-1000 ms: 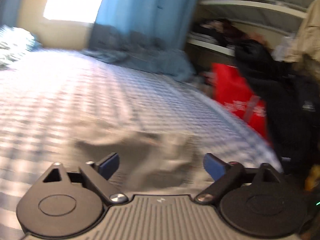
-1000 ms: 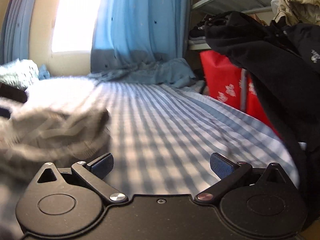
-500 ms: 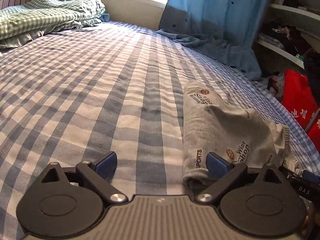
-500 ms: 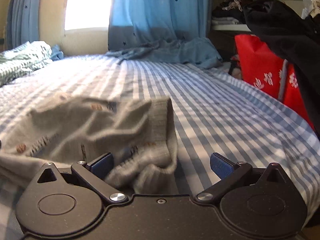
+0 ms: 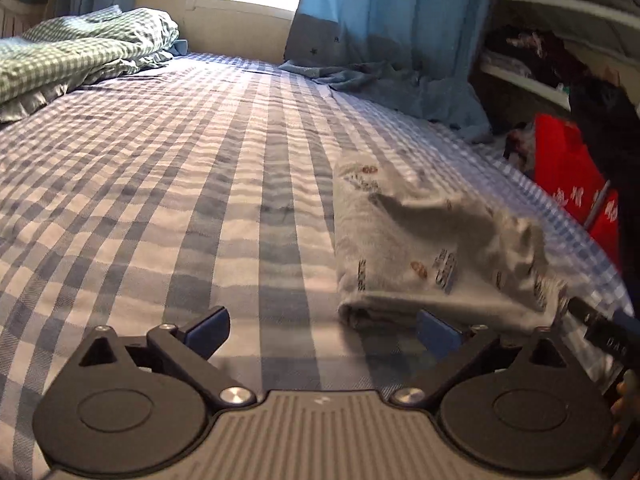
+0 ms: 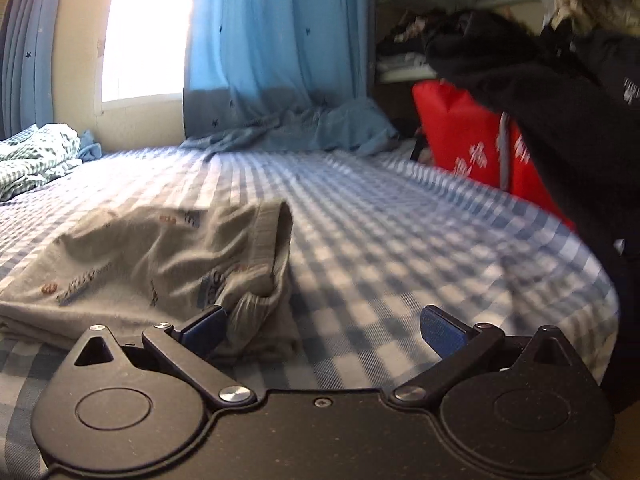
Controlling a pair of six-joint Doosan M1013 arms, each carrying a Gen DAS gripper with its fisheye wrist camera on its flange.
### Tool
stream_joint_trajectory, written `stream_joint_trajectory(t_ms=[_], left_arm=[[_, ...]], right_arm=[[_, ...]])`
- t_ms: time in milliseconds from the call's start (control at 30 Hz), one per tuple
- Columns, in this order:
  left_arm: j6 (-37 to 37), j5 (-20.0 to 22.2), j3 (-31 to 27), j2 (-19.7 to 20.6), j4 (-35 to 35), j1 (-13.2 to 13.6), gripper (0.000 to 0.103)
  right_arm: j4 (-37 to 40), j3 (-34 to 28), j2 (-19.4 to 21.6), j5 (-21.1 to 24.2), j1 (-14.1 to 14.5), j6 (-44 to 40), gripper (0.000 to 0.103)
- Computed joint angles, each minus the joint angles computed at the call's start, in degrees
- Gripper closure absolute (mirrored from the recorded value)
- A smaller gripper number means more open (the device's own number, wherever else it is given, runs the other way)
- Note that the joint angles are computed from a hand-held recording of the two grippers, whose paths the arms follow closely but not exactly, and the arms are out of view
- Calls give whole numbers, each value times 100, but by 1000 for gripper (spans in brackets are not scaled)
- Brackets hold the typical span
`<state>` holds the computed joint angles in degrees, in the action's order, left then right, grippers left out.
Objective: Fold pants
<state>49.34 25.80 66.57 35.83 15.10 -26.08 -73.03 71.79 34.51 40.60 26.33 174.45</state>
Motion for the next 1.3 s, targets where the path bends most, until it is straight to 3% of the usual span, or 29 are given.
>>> stream_joint_trajectory(t_ms=[67, 167, 367, 500, 633, 700, 800, 967, 1133, 1300], left_arm=[[-99, -112, -287, 159, 145, 48, 0], [-235, 41, -996, 581, 742, 55, 0], [1365, 897, -2932, 1658, -361, 171, 1], [1790, 1683, -4258, 2385, -364, 141, 1], [1965, 2709, -5495, 3074, -159, 105, 0], [1967, 2653, -5393, 3064, -380, 151, 0], [1910, 2508, -5202, 2974, -459, 173, 0], [1756, 2478, -4986, 2814, -144, 135, 0], [1176, 1937, -3933, 2228, 445, 68, 0], [830, 1539, -2918, 1664, 259, 78, 0]], right_arm=[[-42, -203, 93, -127, -58, -184, 1], [-12, -691, 369, -356, -146, -710, 1], [661, -1638, 926, -655, -239, -2231, 1], [853, -2378, 1365, -28, -241, -3223, 1], [815, -2706, 1604, 706, -295, -3469, 1], [903, -2643, 1606, 875, -350, -3459, 1], [1424, -2536, 1527, 704, -454, -3479, 1], [824, -2506, 1505, 772, -340, -3135, 1], [625, -2295, 1311, 404, -217, -2924, 1], [1054, -2329, 1294, 180, -136, -3408, 1]])
